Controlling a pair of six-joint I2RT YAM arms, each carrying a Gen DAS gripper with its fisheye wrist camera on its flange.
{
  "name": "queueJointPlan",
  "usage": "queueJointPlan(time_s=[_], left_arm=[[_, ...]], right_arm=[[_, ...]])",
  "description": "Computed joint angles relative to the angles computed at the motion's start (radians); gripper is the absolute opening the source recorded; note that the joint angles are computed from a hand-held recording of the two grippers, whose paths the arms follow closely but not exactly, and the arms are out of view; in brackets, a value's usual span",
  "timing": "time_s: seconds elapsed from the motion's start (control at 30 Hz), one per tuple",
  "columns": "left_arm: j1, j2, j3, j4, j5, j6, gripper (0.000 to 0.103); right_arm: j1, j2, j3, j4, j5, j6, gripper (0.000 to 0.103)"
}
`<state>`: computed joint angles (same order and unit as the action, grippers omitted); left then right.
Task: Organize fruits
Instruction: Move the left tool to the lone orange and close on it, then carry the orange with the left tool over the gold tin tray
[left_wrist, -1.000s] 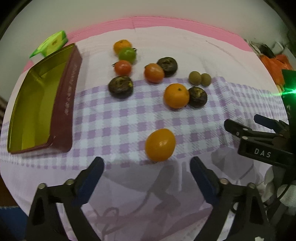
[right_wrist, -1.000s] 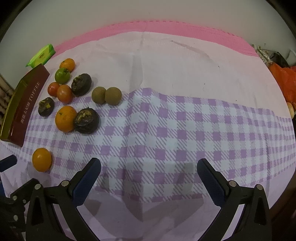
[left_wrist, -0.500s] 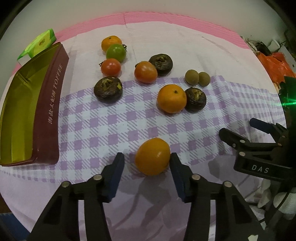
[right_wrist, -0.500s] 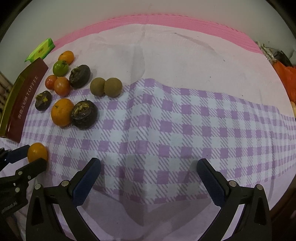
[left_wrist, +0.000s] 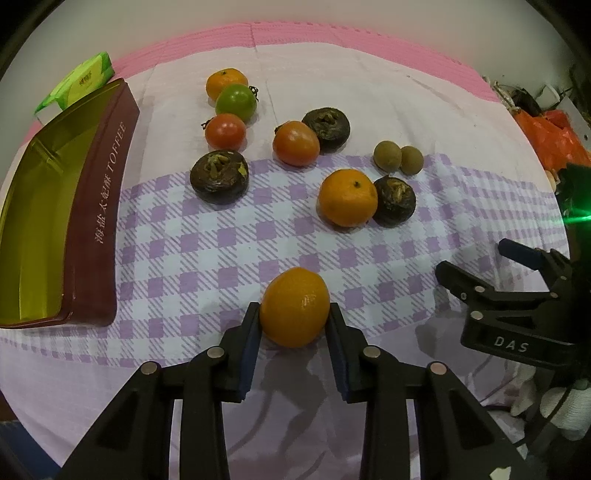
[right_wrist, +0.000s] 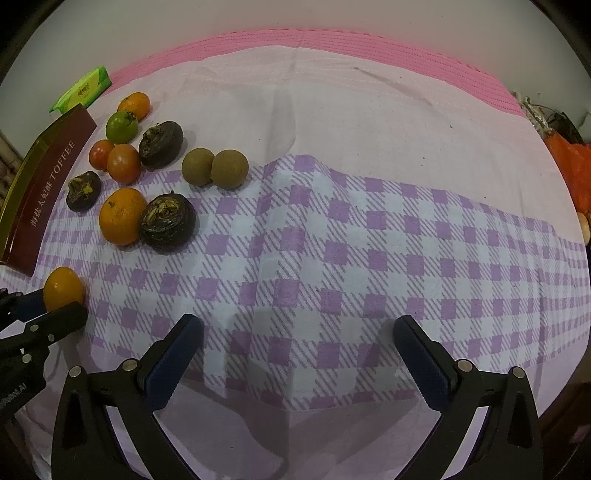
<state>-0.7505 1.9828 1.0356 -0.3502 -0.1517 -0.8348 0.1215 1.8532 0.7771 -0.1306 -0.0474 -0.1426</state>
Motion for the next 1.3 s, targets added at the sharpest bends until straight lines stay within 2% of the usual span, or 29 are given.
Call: queueJointPlan(time_s=[0.27,0.4,0.53,0.7,1.03,1.3], left_arm=[[0.038,-0.119,-0.055,-0.008,-0.010,-0.003,0.031],[0.083,-0.208,-0.089,-0.050,-0.049,0.003,0.031],[0.163,-0.299,-0.142,-0.088,-0.099,0.021,0.031],[0.312,-0.403,-0.236,-0.085,-0.085,0.043,0.031],[0.484,-0.399,-0.269,-0.113,-0.093,0.120,0.031],[0.589,-0.330,-0.329,-0.040,-0.020,0.136,0.031]], right_arm=[[-0.013,-0.001,0.006,-0.009,-0.006,-0.012,0.103],[-0.009,0.000,0.005,-0.008,-0.004,-0.009,0.103],[-0.011,0.000,0.006,-0.009,-0.005,-0.010,0.103],[-0.013,0.000,0.008,-0.011,-0.005,-0.012,0.103],[-0.015,0.001,0.012,-0.013,-0.006,-0.015,0.103],[-0.005,0.004,0.010,-0.009,-0.003,-0.007,0.103]])
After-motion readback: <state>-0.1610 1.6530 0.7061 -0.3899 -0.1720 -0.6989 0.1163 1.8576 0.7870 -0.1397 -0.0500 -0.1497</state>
